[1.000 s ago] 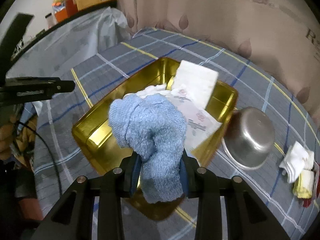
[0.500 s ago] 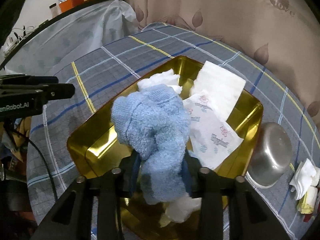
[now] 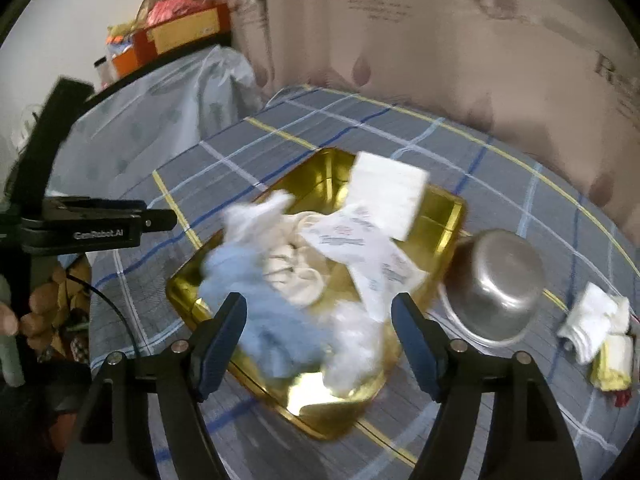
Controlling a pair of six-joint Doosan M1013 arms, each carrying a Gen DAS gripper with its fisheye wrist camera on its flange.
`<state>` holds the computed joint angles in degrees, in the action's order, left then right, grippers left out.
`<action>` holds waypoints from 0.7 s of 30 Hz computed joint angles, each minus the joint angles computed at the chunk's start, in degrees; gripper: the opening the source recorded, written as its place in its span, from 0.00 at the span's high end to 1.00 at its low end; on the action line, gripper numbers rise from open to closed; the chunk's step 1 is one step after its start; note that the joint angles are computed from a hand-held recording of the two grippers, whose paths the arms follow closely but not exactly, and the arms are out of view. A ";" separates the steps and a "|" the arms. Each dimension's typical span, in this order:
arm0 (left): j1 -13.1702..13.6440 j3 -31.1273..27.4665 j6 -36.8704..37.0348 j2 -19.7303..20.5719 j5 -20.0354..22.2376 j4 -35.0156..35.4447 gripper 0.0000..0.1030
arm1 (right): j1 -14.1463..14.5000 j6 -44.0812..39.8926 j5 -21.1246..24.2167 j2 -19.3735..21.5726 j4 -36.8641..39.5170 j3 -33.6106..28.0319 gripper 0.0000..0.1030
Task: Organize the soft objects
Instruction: 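Carry the blue fuzzy towel into the gold tray and open the right gripper, then grasp the red-and-white cloth with the right gripper while the left gripper grasps the white towel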
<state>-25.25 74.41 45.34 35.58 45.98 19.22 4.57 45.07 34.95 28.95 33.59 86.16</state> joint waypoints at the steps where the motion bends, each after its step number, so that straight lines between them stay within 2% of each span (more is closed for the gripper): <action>1: -0.08 -0.16 0.10 0.14 0.35 0.09 0.51 | -0.41 0.09 -0.14 -0.36 0.23 0.32 0.30; 6: -0.32 -0.41 0.36 0.38 0.88 0.41 0.51 | -2.91 0.77 -3.36 -2.38 1.42 2.54 0.30; 10: -0.53 -0.70 0.44 0.61 1.34 0.77 0.51 | -5.66 6.70 -5.78 -2.93 -2.16 2.92 0.30; 15: -0.62 -0.94 1.61 0.83 1.20 0.04 0.51 | -9.34 19.46 -8.69 -2.68 -12.28 2.48 0.30; 17: -0.75 -1.17 1.74 1.02 1.67 0.43 0.51 | -10.68 26.41 -9.90 -2.44 -18.50 2.29 0.30; 21: -0.67 -1.34 2.91 1.15 1.39 -1.16 0.51 | -13.10 36.52 -10.66 -1.43 -27.30 1.48 0.30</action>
<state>-25.92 73.06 48.25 36.73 47.37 18.06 -8.54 81.59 24.29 27.52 6.29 87.64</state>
